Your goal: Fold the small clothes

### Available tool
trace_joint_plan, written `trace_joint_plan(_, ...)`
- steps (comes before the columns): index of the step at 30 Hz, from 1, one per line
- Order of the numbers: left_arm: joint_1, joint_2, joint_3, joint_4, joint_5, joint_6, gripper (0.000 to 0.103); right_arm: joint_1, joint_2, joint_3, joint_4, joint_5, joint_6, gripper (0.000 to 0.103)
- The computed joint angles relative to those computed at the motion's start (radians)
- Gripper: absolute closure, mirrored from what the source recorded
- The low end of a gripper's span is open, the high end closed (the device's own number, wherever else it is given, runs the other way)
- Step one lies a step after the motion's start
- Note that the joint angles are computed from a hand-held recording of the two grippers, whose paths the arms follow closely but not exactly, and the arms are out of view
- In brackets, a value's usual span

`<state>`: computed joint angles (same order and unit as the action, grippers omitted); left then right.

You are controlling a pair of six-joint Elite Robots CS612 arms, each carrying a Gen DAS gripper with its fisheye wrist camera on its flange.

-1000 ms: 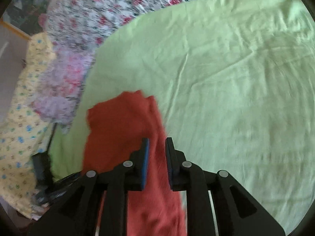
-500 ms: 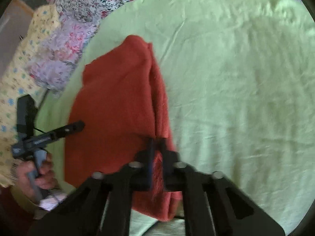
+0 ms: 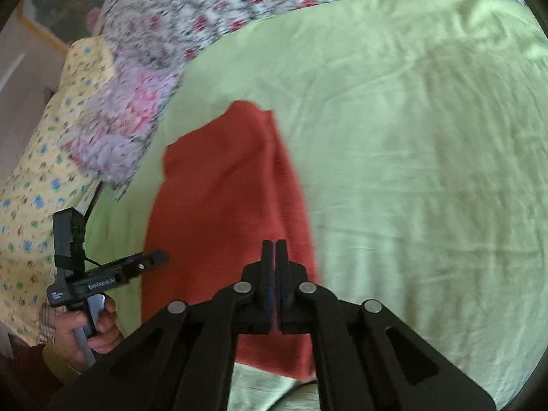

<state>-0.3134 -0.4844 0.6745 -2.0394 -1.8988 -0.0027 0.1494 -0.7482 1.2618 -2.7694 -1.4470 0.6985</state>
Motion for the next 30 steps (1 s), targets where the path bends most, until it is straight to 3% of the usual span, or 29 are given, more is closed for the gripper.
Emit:
trace_joint_plan(3,0.000,-0.027,0.048,-0.011,-0.013,0.009,0.040,0.005,0.021,-0.036,0.036,0.007,-0.005,0.060)
trace_joint_plan(7,0.003,-0.053,0.107,-0.014,-0.035,0.017,0.038,0.011,0.036,-0.061,0.071,-0.015,-0.023,0.059)
trace_joint_plan(10,0.012,-0.048,0.113,0.014,-0.081,-0.015,0.036,0.005,0.051,-0.076,0.102,0.008,-0.024,0.061)
trace_joint_plan(12,0.018,-0.048,0.127,0.006,-0.121,-0.057,0.037,0.001,0.054,-0.080,0.135,0.019,-0.026,0.073)
trace_joint_plan(13,0.020,-0.048,0.129,0.005,-0.134,-0.065,0.043,-0.002,0.057,-0.081,0.141,0.034,-0.024,0.088)
trace_joint_plan(14,0.023,-0.047,0.126,0.008,-0.159,-0.060,0.057,-0.003,0.060,-0.083,0.138,0.052,-0.022,0.092)
trace_joint_plan(19,0.026,-0.060,0.138,0.011,-0.195,-0.045,0.061,-0.001,0.037,-0.050,0.047,0.018,0.008,0.095)
trace_joint_plan(22,0.034,-0.046,0.130,0.064,-0.229,-0.084,0.057,-0.002,0.047,-0.058,0.116,0.006,-0.003,0.095)
trace_joint_plan(24,0.040,-0.040,0.131,0.052,-0.255,-0.102,0.056,0.001,0.057,-0.057,0.123,-0.002,-0.008,0.095)
trace_joint_plan(30,0.034,-0.061,0.168,0.020,-0.227,-0.072,0.055,0.004,0.060,-0.054,0.107,-0.025,0.003,0.095)
